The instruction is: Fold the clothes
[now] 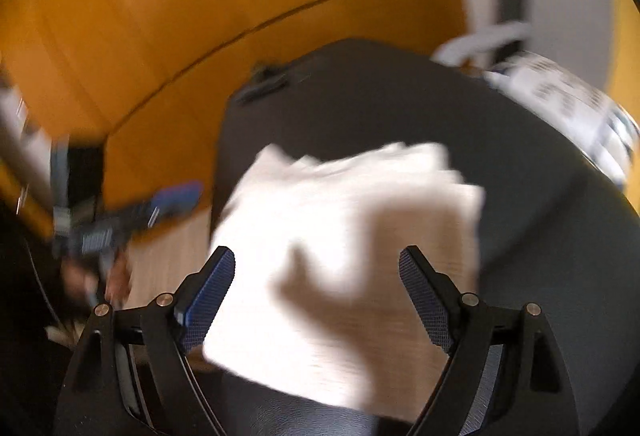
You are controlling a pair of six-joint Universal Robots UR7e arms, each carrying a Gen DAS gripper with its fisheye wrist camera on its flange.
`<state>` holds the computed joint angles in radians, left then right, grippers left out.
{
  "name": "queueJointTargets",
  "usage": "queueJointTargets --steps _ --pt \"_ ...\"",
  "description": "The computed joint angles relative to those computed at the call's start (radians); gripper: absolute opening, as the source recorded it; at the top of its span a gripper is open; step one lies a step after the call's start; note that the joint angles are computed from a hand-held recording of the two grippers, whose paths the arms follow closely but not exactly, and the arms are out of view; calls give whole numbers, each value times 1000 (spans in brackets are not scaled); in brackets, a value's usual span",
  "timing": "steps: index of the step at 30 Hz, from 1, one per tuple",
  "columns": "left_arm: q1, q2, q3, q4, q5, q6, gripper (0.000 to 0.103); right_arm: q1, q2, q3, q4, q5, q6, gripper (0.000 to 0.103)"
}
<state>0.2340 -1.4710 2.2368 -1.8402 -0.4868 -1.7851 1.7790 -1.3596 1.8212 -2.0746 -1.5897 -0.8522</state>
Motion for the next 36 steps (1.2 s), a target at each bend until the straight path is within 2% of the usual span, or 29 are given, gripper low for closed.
queueJointTargets --steps 1,2,4,6,7,8,10,12,14,16,18,20,22,25,26,28,30,33,35,36 --pt "37 12 -6 -57 -15 53 47 5 -3 17 -10 -34 -12 86" --pt "86 31 -19 -87 -65 88 47 6 3 28 -18 -65 -13 86" --pt "168 63 -41 -130 -142 141 46 -12 58 22 -70 -97 32 83" --pt "170 63 -11 -177 -123 157 47 -36 110 14 -136 -103 70 78" --pt "167 68 -23 -145 -125 157 47 -62 109 22 -163 -53 75 76" --pt "163 68 -28 -126 -124 153 47 -81 107 30 -185 -16 74 75" --pt "157 50 -21 -120 -117 144 47 -85 93 57 -214 -14 42 75" --pt "141 20 -20 -93 -94 107 46 -65 94 44 -187 -47 28 75" --pt "122 -1 -18 -83 -40 96 45 -39 103 11 -136 -81 34 76" --pt "114 -15 4 -152 10 144 45 2 114 -38 -83 -106 20 76" --pt "128 -18 21 -257 27 220 45 37 112 -67 -53 -104 -20 76" --pt "148 -10 33 -355 18 290 45 60 155 -114 -48 -83 -32 76" --pt "157 -10 37 -354 -8 278 45 77 224 -173 -34 -73 -32 76" --pt "243 44 6 -370 -125 302 48 79 352 -267 30 -139 29 76" --pt "243 42 8 -372 -122 299 48 71 379 -280 34 -160 37 76" --pt "243 37 13 -376 -115 294 48 36 396 -292 24 -96 50 76" --pt "245 36 -11 -327 -119 291 48 23 393 -311 58 -59 71 75" --pt "224 41 -62 -226 -93 289 46 1 348 -351 176 22 61 77" --pt "207 71 -73 -315 -62 394 46 -44 302 -383 303 125 39 79" --pt "202 92 -77 -389 -53 471 46 -72 284 -410 402 166 9 84"
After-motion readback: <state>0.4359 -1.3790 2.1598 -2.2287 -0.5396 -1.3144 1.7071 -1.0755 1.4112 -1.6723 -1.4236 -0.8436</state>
